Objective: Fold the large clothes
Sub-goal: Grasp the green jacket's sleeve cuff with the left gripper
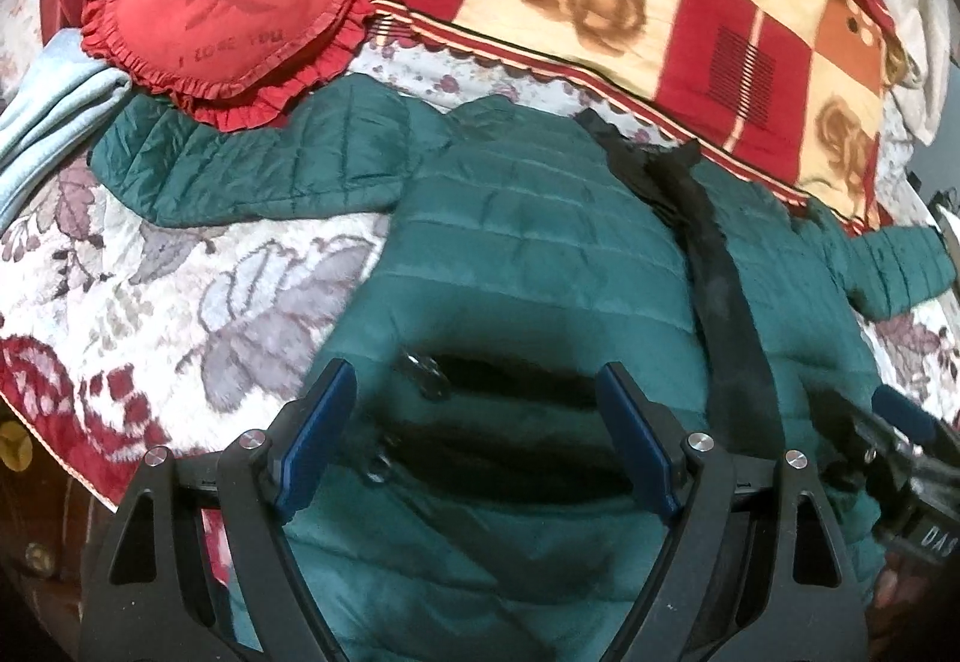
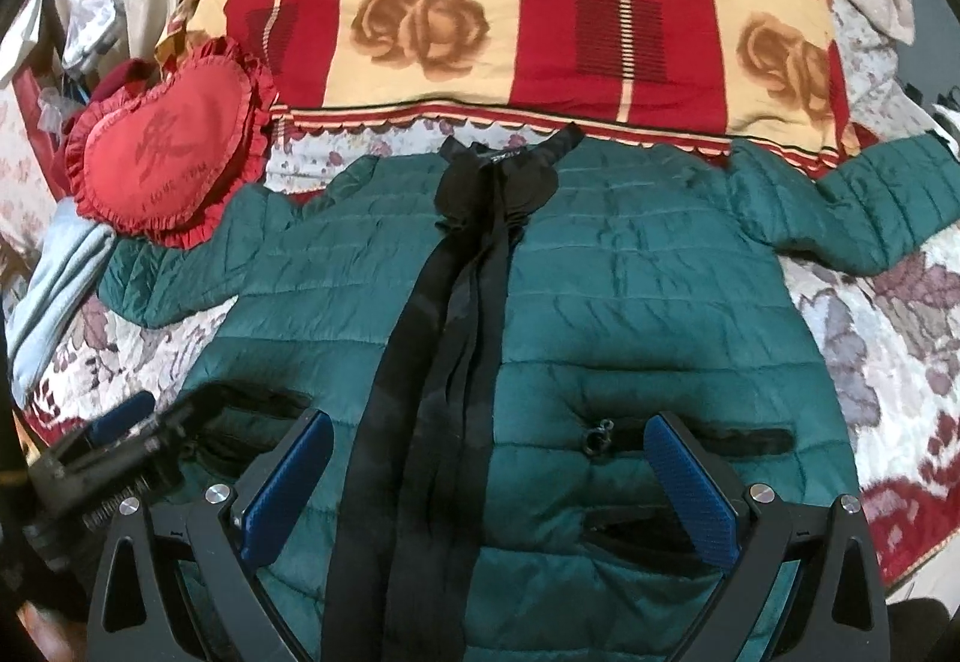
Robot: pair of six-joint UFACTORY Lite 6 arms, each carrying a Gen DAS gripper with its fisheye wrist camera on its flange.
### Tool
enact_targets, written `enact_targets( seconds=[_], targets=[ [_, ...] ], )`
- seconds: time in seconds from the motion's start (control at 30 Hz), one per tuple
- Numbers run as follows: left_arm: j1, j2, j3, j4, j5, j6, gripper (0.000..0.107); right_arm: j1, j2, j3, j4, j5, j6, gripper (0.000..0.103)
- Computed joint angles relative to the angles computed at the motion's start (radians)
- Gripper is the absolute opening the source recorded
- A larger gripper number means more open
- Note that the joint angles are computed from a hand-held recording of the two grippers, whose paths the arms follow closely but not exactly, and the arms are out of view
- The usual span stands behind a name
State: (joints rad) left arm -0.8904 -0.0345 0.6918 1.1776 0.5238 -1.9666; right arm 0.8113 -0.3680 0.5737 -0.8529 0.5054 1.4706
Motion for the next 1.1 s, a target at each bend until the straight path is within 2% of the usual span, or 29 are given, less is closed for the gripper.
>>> enact_targets(
  seconds=[0.47, 0.73, 0.9, 1.1],
  targets=[
    [0.258, 0.021, 0.027, -0.031, -0.094, 0.174, 0.083, -0.115, 0.182, 0.098, 0.04, -0.126, -0.103, 0.103],
    [0.573, 0.011, 0.046, -0.092, -0.157, 0.359, 0.083, -0.143, 0.225, 0.123, 0.091, -0.168, -0.165, 0.103],
    [0.793, 0.102, 0.134, -0.034, -0.169, 0.389, 0.083, -0.137, 0.243, 0.132, 0.13, -0.173, -0.206, 0.103],
    [0.996, 0.332, 0.323, 0.044, -0.144, 0.404, 0.083, -0.141, 0.246, 0.128, 0.168, -0.181, -0.24, 0.103]
  ],
)
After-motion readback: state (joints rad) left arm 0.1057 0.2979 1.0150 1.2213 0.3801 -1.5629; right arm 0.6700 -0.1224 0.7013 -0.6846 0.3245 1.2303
